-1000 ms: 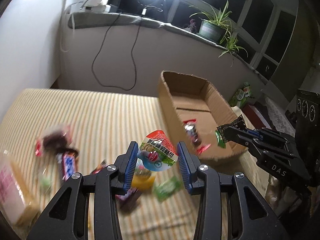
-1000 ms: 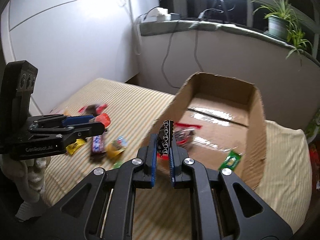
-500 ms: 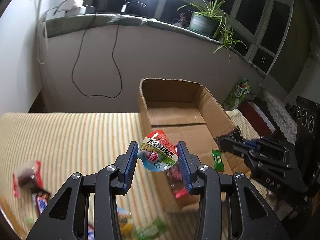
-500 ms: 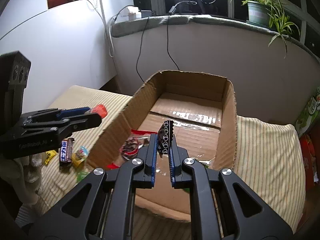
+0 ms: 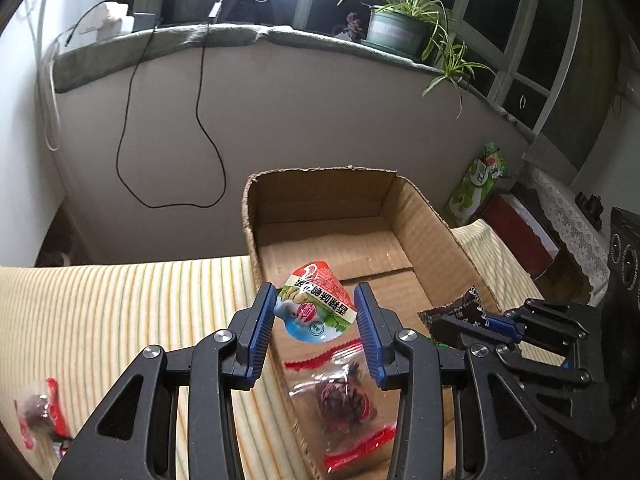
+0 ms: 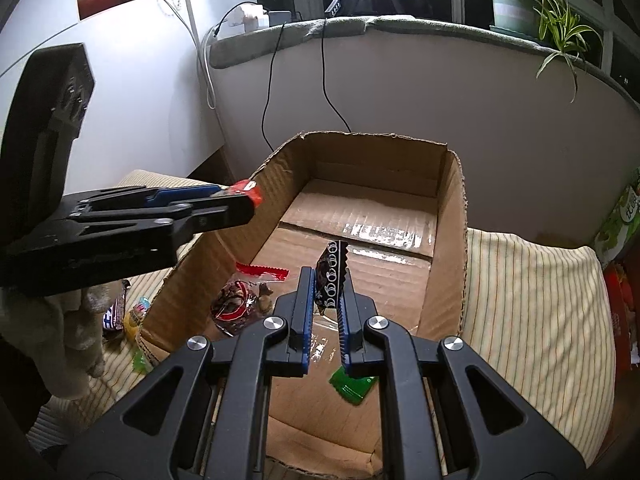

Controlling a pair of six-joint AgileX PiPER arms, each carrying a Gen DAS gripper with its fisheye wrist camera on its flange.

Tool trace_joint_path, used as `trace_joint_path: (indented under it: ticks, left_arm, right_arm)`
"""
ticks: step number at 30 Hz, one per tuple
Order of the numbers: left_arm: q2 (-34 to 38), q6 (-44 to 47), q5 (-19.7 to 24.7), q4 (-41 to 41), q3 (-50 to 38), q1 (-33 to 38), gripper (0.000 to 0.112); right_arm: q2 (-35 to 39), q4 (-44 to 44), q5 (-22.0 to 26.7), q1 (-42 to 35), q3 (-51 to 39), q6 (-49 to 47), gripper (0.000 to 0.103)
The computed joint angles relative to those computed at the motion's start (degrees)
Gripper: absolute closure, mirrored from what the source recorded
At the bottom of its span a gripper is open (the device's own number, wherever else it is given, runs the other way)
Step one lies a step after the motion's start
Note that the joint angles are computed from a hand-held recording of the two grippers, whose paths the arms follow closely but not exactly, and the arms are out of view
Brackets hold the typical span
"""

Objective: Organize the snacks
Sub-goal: 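Carry both candies to the box and release them inside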

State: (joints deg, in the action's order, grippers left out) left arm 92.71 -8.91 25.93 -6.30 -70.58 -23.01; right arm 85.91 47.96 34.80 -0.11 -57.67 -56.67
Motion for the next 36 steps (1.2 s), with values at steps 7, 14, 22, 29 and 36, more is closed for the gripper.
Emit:
trace_joint_path:
  ticks: [7,14,22,29,36]
  left_arm:
    - [1.4,-0.9,0.6,1.1,-1.9,-0.5,0.072]
    - [0.9,-1.0,0.8,0.9,-1.8,-0.1,0.072]
    - [-2.8,-1.5,1.0,0.8,0.1,0.5,0.072]
    - [-7.8,-3.6,1.4,2.4,3.1,0.6,0.072]
    - [-15.5,-4.1,1.7,2.7,8.7,1.9,0.072]
  right_arm:
    - [0.3,0.6,0.5,-0.7,-0.3,-0.9,0.086]
    - [-1.2,1.7,-0.4,-0.9,0.8,-1.7,0.049]
    - [-4.3,0.6,-0.8,-0.7,2.0,0.0,0.026]
    - [-8.2,-0.5,-0.2,0.3,3.9,1.9,0.022]
    - [-13.3,-2.1,0.5,2.7,6.4,4.3,0.022]
